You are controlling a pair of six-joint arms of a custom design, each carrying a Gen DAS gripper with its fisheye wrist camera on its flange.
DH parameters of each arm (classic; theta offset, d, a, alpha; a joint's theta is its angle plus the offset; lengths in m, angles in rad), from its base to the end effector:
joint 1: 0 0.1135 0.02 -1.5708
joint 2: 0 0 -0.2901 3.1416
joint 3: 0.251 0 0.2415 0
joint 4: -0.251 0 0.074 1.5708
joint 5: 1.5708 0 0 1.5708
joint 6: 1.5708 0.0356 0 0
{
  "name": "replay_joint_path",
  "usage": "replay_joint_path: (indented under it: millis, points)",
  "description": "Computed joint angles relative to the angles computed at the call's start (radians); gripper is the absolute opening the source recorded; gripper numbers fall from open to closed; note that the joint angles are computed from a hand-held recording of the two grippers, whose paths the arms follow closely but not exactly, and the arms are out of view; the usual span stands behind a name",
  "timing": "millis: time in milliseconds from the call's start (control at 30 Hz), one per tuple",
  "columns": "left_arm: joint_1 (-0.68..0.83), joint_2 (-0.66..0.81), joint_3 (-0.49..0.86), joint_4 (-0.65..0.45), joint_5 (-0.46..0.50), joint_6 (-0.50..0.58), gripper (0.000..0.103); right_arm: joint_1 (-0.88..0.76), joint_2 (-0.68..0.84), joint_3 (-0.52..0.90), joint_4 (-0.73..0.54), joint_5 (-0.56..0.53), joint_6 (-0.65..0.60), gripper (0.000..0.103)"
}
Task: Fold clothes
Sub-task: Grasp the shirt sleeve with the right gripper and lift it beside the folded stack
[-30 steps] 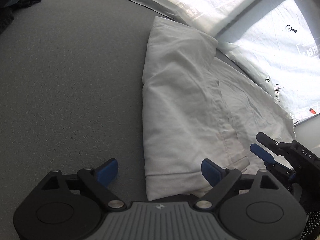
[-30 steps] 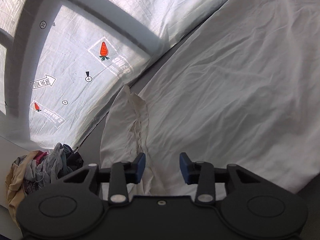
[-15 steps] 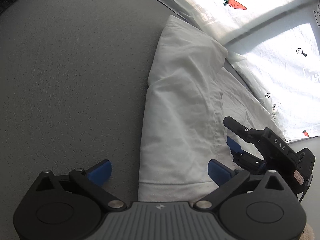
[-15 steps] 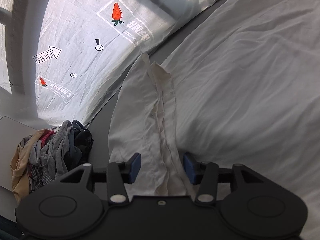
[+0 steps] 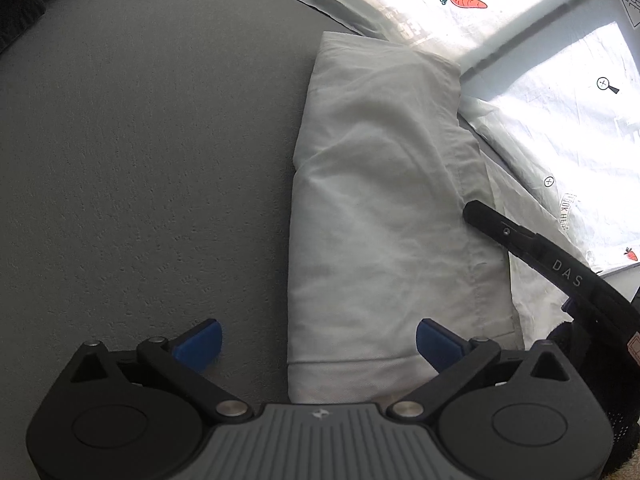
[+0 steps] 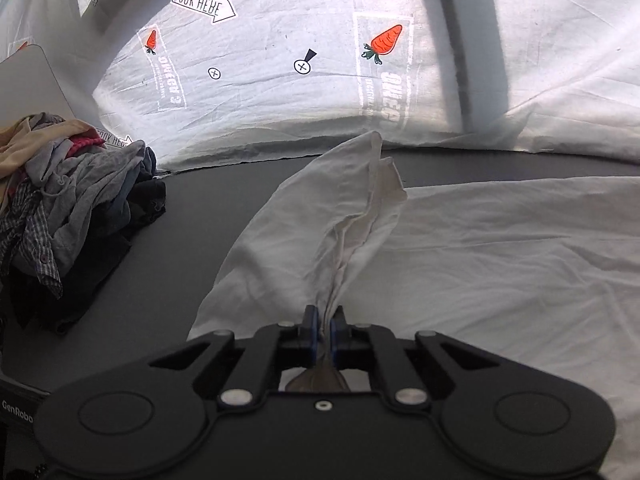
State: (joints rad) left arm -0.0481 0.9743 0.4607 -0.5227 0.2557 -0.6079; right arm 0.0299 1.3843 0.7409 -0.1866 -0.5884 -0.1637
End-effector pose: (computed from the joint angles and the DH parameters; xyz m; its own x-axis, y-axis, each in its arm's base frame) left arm 0.1449 -0.0160 0.1975 -0.8056 -0.5144 -0.2938 -0.3471 0.8118 -0.4696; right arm 0.2586 0.0275 0.2298 -0.6627 -0.1554 -0.7326 -0.5141 0.8057 0.2941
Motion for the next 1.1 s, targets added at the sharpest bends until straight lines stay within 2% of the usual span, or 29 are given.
replay_joint_path:
  millis: [200, 400, 500, 600, 667, 833, 1000, 1100]
  points:
    - [-0.098, -0.005, 0.033, -0.001, -0.094, -0.047, 0.101, -0.1, -0.065, 0.081, -0.073, 0.037, -0.272, 0.006]
    - [-0.26, 0.067, 0.07, 0.006, -0.187, -0.071, 0.101, -0.296, -0.073, 0.131, -0.117, -0.032, -0.301, 0.006]
    - [-0.315, 0.107, 0.076, 0.01, -0.2, -0.078, 0.101, -0.416, -0.067, 0.116, -0.124, -0.061, -0.277, 0.006]
    - [-0.383, 0.135, 0.091, 0.0, -0.253, -0.07, 0.102, -0.523, 0.022, 0.103, -0.169, -0.075, -0.203, 0.008]
    - [-0.403, 0.149, 0.103, -0.01, -0.273, -0.059, 0.102, -0.57, 0.088, 0.072, -0.177, -0.064, -0.148, 0.012]
    - [-0.333, 0.128, 0.119, -0.043, -0.266, 0.033, 0.102, -0.606, 0.132, 0.005, -0.117, -0.069, -0.075, 0.022]
    - [-0.299, 0.167, 0.17, -0.024, -0.28, 0.083, 0.101, -0.623, 0.197, 0.069, -0.079, -0.172, 0.061, 0.039]
    - [-0.27, 0.226, 0.205, 0.009, -0.271, 0.1, 0.101, -0.596, 0.258, 0.128, -0.027, -0.189, 0.155, 0.04]
